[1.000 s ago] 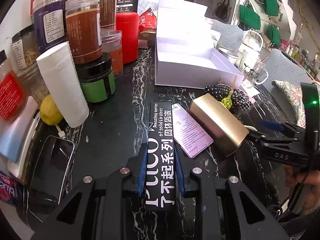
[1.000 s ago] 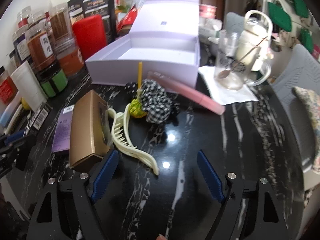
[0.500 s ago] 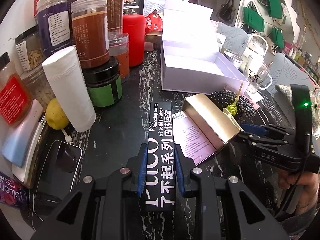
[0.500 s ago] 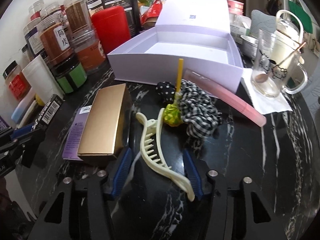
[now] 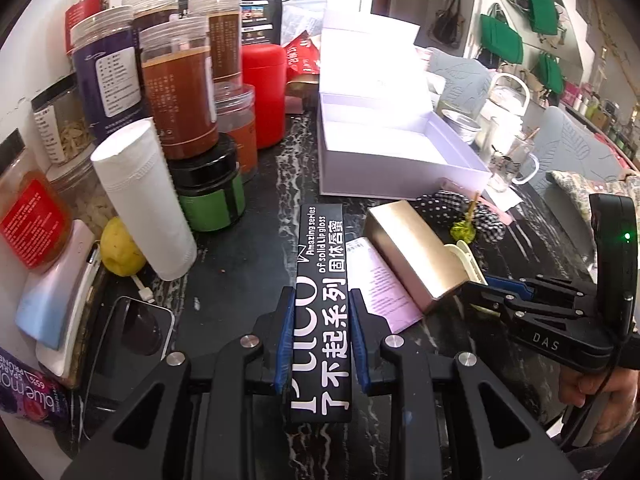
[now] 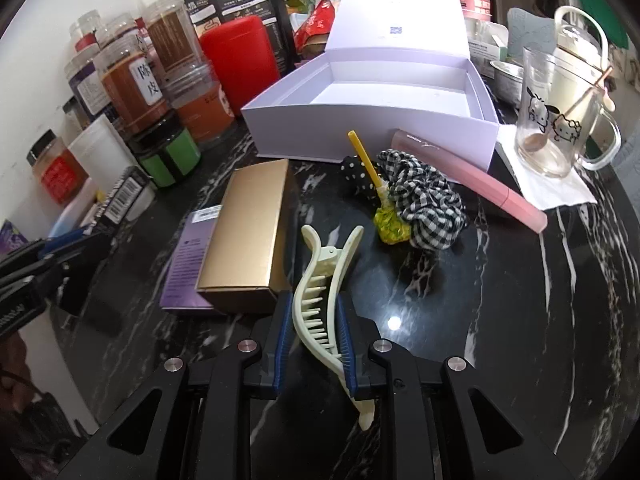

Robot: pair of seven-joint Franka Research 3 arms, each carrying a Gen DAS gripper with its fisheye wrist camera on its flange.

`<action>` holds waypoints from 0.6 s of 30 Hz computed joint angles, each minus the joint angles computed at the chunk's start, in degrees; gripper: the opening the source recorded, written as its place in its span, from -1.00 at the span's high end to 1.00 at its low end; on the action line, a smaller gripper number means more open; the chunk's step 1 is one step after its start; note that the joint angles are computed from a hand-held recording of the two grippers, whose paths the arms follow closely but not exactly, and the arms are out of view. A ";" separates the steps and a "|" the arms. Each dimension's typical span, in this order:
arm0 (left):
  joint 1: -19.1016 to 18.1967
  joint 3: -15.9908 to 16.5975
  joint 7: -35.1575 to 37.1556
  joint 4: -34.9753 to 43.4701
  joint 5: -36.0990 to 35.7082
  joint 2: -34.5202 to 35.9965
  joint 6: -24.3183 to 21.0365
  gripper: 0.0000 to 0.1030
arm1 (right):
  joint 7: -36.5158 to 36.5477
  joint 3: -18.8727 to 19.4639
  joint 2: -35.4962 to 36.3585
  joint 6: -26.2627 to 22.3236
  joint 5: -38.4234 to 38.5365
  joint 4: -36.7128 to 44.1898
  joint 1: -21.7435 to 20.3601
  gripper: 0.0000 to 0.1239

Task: Organize rigid objects
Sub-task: 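Carry the lipstick box and claw clip over the lavender gift box with both grippers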

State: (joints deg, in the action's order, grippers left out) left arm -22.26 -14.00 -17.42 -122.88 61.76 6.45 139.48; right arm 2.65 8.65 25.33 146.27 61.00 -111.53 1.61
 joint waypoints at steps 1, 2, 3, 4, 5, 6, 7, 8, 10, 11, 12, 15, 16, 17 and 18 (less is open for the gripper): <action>-0.14 -0.07 -0.17 0.03 0.37 -0.09 -0.04 0.51 | -0.17 0.08 -0.50 -0.27 0.41 -0.54 -0.27 0.65; -0.26 -0.14 -0.26 0.11 0.71 -0.15 -0.17 0.51 | -0.70 0.15 -1.14 -0.16 1.02 -1.27 -0.46 0.65; -0.40 -0.22 -0.35 0.21 1.05 -0.23 -0.34 0.51 | -1.36 0.15 -1.82 0.15 1.71 -2.00 -0.56 0.66; -0.57 -0.34 -0.49 0.29 1.40 -0.32 -0.52 0.51 | -2.22 0.17 -2.49 0.61 2.64 -2.75 -0.64 0.66; -0.67 -0.42 -0.56 0.36 1.65 -0.40 -0.56 0.51 | -3.18 0.15 -3.24 0.82 3.72 -3.55 -0.79 0.66; -0.80 -0.52 -0.58 0.50 1.92 -0.43 -0.69 0.51 | -3.72 -0.05 -3.83 0.77 4.34 -4.15 -0.79 0.66; -0.93 -0.62 -0.52 0.67 2.12 -0.43 -0.82 0.51 | -4.32 -0.26 -4.45 0.73 5.04 -4.78 -0.81 0.66; -1.08 -0.73 -0.51 0.79 2.46 -0.46 -0.87 0.51 | -5.12 -0.46 -5.11 0.63 5.89 -5.44 -0.86 0.66; -1.26 -0.85 -0.13 1.13 2.86 -0.35 -0.66 0.51 | -6.99 -0.94 -6.68 0.59 7.87 -7.05 -0.91 0.66; -1.34 -0.88 0.03 1.32 3.07 -0.27 -0.42 0.51 | -7.55 -1.28 -7.23 0.63 8.52 -7.58 -0.75 0.66; -1.39 -0.87 0.22 1.54 3.33 -0.16 -0.11 0.51 | -8.28 -1.62 -8.01 0.80 9.33 -8.37 -0.65 0.66; -1.61 -0.84 1.07 2.41 3.92 0.20 0.62 0.51 | -10.59 -2.61 -9.84 0.61 11.83 -10.15 -0.43 0.66; -1.67 -0.80 1.26 2.72 4.11 0.32 0.79 0.51 | -11.16 -2.99 -10.47 0.50 12.51 -10.73 -0.36 0.66; -1.79 -0.77 1.42 3.18 4.55 0.47 0.96 0.51 | -11.43 -3.38 -10.84 0.23 12.90 -11.05 -0.23 0.66; -1.89 -0.73 1.56 3.53 4.77 0.62 0.94 0.51 | -11.74 -3.75 -11.27 -0.09 13.29 -11.43 -0.18 0.66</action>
